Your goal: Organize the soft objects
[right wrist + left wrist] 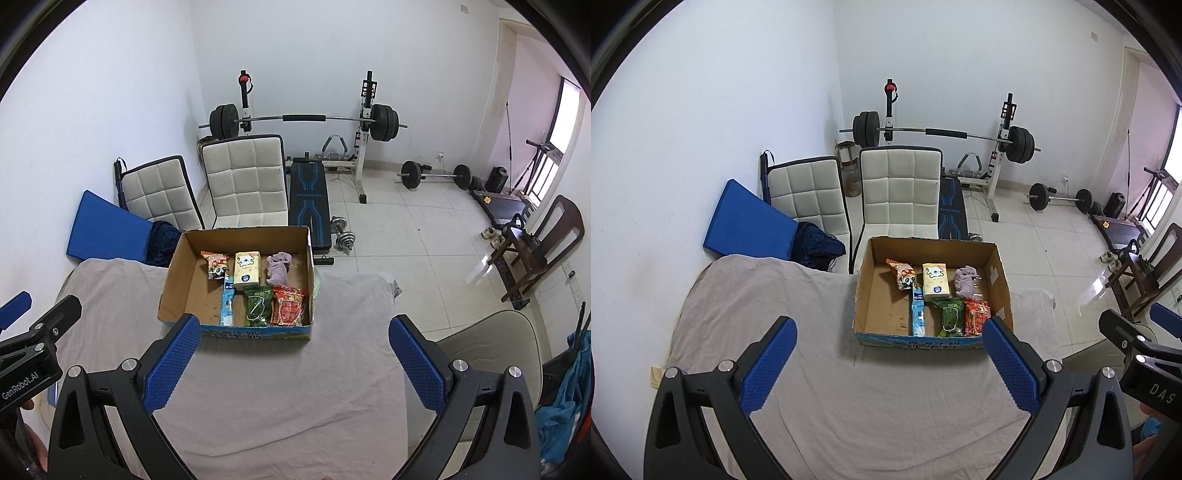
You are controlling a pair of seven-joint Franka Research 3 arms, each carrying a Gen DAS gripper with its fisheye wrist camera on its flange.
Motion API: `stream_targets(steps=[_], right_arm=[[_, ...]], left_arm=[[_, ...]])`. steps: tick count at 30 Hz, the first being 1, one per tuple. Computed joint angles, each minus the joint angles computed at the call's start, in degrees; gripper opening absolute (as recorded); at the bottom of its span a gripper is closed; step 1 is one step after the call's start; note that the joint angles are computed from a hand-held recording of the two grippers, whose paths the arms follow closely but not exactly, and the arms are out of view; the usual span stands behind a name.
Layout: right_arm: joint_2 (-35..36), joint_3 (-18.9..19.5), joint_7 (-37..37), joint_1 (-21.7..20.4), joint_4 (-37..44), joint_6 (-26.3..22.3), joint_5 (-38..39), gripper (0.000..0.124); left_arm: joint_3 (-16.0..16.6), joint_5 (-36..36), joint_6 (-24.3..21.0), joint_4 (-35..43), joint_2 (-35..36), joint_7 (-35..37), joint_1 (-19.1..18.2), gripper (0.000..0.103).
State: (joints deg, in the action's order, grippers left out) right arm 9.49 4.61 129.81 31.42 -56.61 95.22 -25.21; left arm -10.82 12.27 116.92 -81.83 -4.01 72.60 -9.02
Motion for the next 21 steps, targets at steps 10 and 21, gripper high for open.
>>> stream_targets(steps=[10, 21], right_arm=[[0.0, -0.2, 0.3, 0.3, 0.7, -0.2, -0.6, 0.103], [-0.3, 0.0, 0.3, 0.2, 0.2, -0.2, -0.8, 0.103]], left_arm=[[-0.1, -0.1, -0.4, 0.7, 0.2, 0.3, 0.0, 0.103], [-0.2, 0.3, -0.5, 0.9, 0.2, 0.1, -0.2, 0.103]])
